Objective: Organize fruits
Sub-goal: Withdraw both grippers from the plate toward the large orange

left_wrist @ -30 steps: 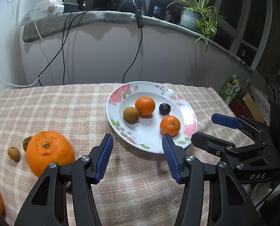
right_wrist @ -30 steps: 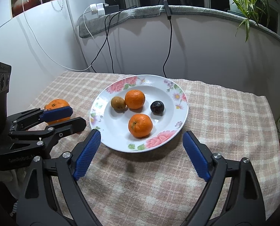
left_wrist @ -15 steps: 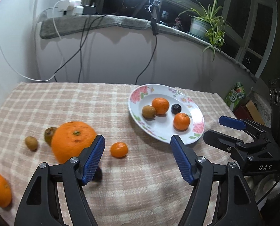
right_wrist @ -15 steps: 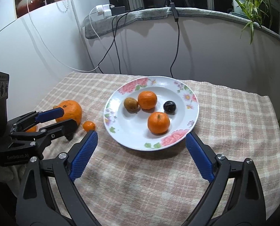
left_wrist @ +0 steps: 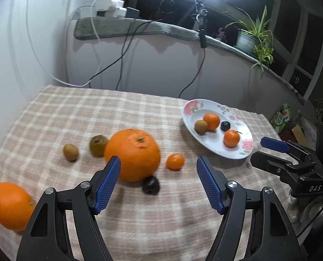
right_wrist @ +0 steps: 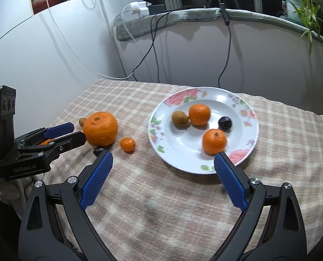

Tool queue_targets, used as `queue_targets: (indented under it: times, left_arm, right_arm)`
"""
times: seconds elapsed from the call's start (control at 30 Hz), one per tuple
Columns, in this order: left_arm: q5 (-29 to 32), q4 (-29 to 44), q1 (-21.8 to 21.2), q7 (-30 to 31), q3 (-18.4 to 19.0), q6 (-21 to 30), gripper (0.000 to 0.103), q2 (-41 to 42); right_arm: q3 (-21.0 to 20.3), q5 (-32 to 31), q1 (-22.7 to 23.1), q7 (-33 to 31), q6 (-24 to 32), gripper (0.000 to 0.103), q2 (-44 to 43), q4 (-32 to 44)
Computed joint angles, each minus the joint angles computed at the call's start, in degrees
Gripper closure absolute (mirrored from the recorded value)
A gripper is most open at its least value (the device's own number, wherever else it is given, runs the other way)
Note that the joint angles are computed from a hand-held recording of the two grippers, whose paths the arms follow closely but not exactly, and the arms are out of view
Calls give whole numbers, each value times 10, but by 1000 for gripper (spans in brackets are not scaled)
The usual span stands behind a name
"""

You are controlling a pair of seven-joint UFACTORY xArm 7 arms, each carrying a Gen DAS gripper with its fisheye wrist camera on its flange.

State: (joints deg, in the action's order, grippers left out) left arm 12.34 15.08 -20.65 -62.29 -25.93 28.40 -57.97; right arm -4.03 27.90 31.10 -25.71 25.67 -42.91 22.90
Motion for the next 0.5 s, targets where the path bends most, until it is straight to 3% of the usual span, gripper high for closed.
queue_targets:
  times: [0.23,0.5]
  left_arm:
    - [-16,-35,-23,-7,16,22,31,-44]
    - [-30,-63,-30,-9,35,9,31,-56]
  right_arm:
    - [-2,22,33,-16,5,7,25,18]
    - [2,69,64,-59,19,7,84,61]
